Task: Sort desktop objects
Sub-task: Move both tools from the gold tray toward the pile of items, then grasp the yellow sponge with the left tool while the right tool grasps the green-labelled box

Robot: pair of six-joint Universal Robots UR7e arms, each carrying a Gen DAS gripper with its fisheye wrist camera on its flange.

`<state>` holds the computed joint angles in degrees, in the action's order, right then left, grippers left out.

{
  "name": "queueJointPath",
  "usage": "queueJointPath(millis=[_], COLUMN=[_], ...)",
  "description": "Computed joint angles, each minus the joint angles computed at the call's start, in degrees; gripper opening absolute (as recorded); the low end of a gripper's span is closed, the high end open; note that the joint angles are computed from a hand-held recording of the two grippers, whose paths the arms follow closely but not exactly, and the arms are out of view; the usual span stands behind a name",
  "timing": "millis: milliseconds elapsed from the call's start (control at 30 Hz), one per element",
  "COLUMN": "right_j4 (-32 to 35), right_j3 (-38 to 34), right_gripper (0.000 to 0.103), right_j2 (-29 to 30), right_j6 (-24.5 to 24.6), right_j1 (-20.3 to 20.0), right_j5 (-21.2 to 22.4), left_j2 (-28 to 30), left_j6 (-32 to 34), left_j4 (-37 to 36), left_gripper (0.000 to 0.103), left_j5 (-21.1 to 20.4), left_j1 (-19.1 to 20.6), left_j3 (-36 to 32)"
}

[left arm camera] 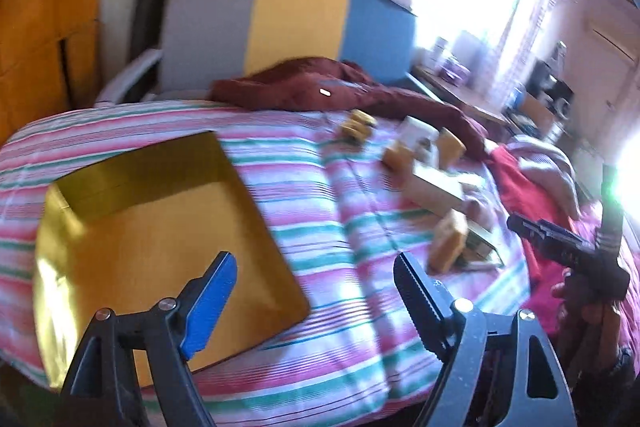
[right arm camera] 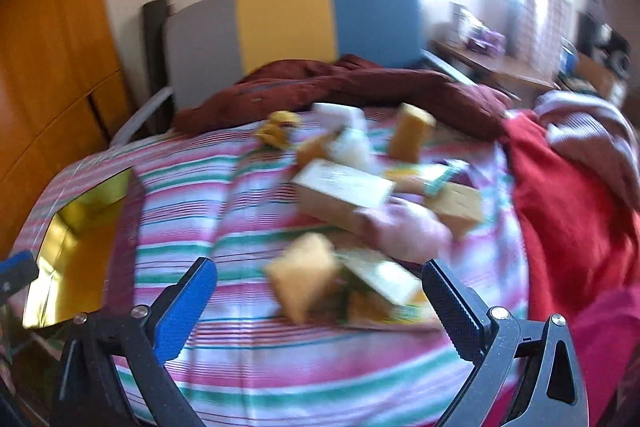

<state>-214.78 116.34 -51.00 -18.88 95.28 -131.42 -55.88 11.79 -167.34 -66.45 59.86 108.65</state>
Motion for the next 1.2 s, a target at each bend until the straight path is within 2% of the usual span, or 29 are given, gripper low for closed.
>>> queueJointPath(millis=[133,267,333,400,533,567,767,833,900,1200], right_j4=[0.63,3.42,5.99,8.8,10.98,11.9,19.38,22.79,26.29,40.67], right_j3=[3.37,5.83,6.33,7.2,7.26,7.18,4.28,2.93,1.48,-5.38], right_gripper=[0.103,0.103,0.103,0.103,0.102,0.102,0.101,0.095,0.09,0.079], right_j2=[-4.37,-8.22,-9.61,-11.45,-11.97,-12.1,-11.58,-11.5,-11.21,-8.8], right_j6=[4.81,10.26,12.82,15.43,16.07,16.16,12.9,10.96,8.71,0.12], right_j1=[-2.46,-4.84,-6.16,-7.78,-8.75,-8.98,-8.36,-8.27,-8.12,-7.97], right_j5=[0.77,3.8,6.27,10.54,12.63,13.18,12.25,11.98,10.73,7.92], left_j2=[2.98,6.57,8.27,9.76,12.99,13.7,18.57,19.92,21.22,24.38], left_j6=[0.17,0.19,0.47,0.86,4.85,6.71,12.37,13.12,13.31,13.56], left_j4=[5.58,9.62,11.41,13.1,14.28,14.2,16.66,18.03,19.24,21.78], left_gripper=[0.081,0.076,0.073,0.07,0.07,0.07,0.065,0.056,0.052,0.05], left_j5=[-1.49,-2.16,-2.39,-3.3,-4.23,-5.56,-8.83,-9.68,-9.71,-12.91], left_j1=[-1.09,-1.58,-1.97,-2.34,-3.63,-3.68,-3.91,-3.6,-3.34,-1.97], left_j3=[-2.6,-5.31,-6.65,-7.99,-10.33,-10.83,-15.19,-16.6,-17.95,-21.68])
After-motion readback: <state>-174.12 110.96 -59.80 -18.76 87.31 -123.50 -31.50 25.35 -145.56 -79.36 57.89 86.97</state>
